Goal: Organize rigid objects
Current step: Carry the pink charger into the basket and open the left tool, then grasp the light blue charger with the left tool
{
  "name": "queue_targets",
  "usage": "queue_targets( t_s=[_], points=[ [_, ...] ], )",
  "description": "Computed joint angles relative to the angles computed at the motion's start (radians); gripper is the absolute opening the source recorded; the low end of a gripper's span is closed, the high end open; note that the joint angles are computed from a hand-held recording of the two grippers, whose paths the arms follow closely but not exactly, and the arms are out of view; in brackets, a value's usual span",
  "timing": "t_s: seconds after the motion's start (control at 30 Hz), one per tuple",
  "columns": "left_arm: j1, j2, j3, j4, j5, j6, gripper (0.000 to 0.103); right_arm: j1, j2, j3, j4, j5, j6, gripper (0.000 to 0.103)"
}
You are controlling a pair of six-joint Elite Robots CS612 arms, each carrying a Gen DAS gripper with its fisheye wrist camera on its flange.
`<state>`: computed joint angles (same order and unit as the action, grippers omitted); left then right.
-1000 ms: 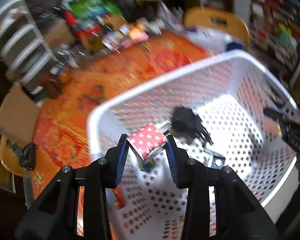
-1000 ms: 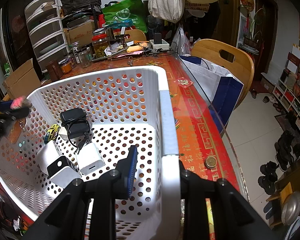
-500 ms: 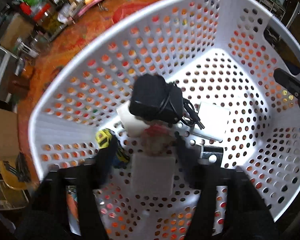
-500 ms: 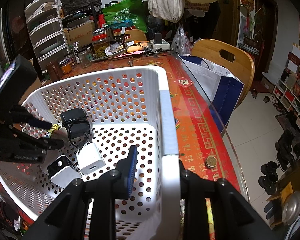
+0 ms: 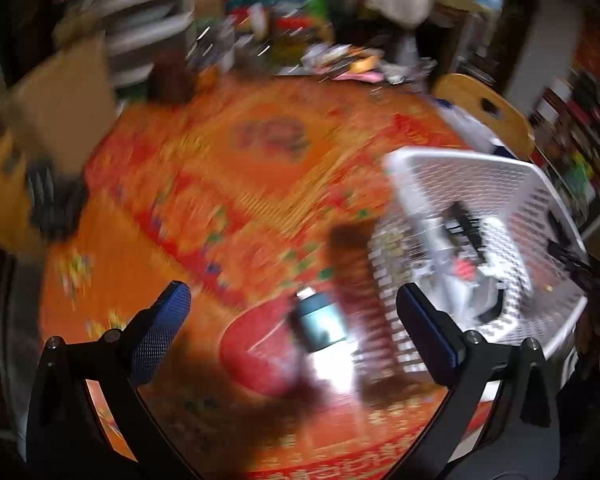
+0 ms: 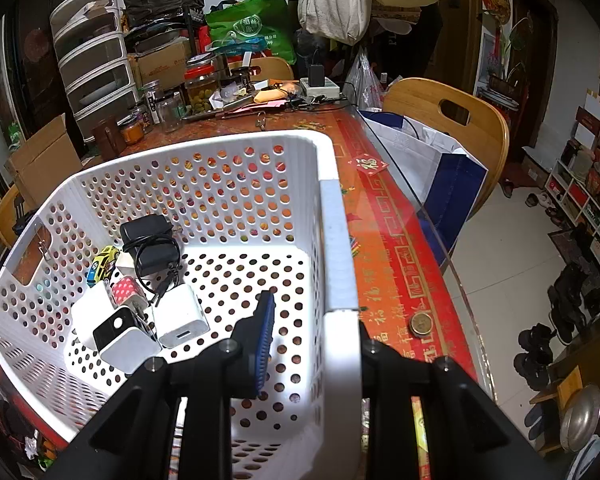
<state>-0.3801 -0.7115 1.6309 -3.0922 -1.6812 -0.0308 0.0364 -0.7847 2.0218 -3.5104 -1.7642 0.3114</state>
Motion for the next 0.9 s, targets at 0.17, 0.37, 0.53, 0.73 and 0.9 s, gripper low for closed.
queue_targets(
  t_s=[0.17, 0.37, 0.53, 0.73, 0.9],
  points=[
    [0.000, 0.057, -0.012, 0.027, -0.024, 0.011, 0.100, -0.001, 0.002, 0.001, -0.003, 0.002, 0.002, 0.025],
    [-0.032, 0.092, -0.017, -0.025, 0.037, -0.004, 0.091, -0.002, 0.001, 0.002, 0.005, -0.002, 0.004, 0.025],
    [-0.056, 0.122, -0.052, 0.015, 0.071, -0.010, 0.051, -0.003, 0.001, 0.002, 0.001, -0.002, 0.002, 0.025],
    [-0.057, 0.144, -0.059, -0.035, 0.073, -0.047, 0.025, -0.004, 0.000, 0.002, 0.005, -0.001, -0.001, 0.025],
    [-0.047, 0.129, -0.023, -0.124, 0.097, -0.062, 0.025, -0.004, 0.000, 0.003, 0.004, -0.001, -0.001, 0.025]
  ],
)
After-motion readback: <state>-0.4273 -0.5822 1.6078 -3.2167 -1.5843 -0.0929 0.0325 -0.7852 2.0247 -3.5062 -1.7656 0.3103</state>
